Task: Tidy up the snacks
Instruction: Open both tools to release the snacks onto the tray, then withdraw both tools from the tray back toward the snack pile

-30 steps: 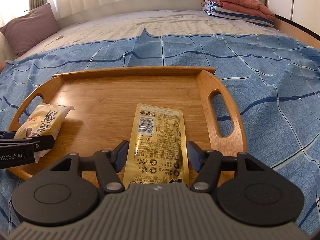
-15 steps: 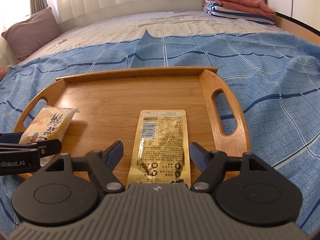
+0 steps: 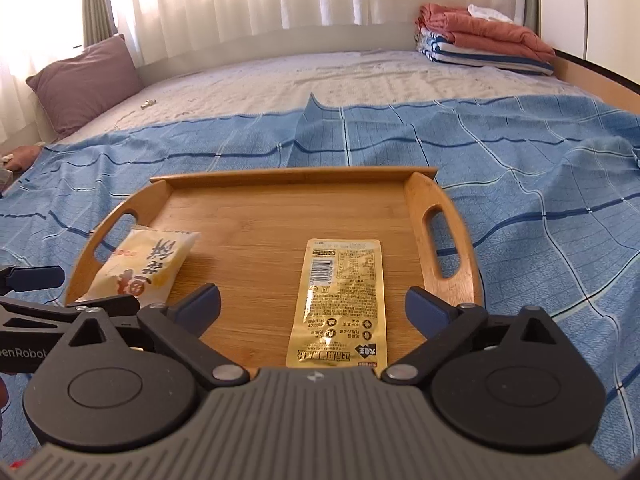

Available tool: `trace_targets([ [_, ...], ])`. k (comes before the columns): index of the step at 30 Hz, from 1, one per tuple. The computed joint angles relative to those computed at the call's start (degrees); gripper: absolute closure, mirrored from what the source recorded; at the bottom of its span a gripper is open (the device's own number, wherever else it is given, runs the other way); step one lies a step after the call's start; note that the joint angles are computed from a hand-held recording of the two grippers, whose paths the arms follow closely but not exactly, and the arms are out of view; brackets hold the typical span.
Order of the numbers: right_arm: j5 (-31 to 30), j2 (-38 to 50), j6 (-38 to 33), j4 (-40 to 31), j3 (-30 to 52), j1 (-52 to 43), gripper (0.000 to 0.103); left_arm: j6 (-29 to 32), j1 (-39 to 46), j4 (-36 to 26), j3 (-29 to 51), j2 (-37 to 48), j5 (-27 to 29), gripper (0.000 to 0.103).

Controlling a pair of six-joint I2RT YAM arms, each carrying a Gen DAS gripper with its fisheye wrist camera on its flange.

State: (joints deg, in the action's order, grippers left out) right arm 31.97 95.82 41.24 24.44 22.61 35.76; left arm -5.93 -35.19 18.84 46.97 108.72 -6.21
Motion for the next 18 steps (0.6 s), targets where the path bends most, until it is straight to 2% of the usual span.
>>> trace_targets([
  [8, 7.1, -9.9, 5.8, -6.6, -4.3, 10.0, 0.000, 0.4, -0.2, 3.7, -12.9, -12.9, 2.1, 0.001],
  [14, 14.4, -14.1, 14.3, -15.6, -4.8, 20.9, 0.000, 0.0, -0.5, 4.3, -22.0, -23.3, 2.9, 0.001],
  [18, 19.2, -14.9, 22.3, -23.5, -3.7, 28.7, 0.000, 1.9, -1.5, 5.1, -28.3, -30.7, 2.3, 0.001],
])
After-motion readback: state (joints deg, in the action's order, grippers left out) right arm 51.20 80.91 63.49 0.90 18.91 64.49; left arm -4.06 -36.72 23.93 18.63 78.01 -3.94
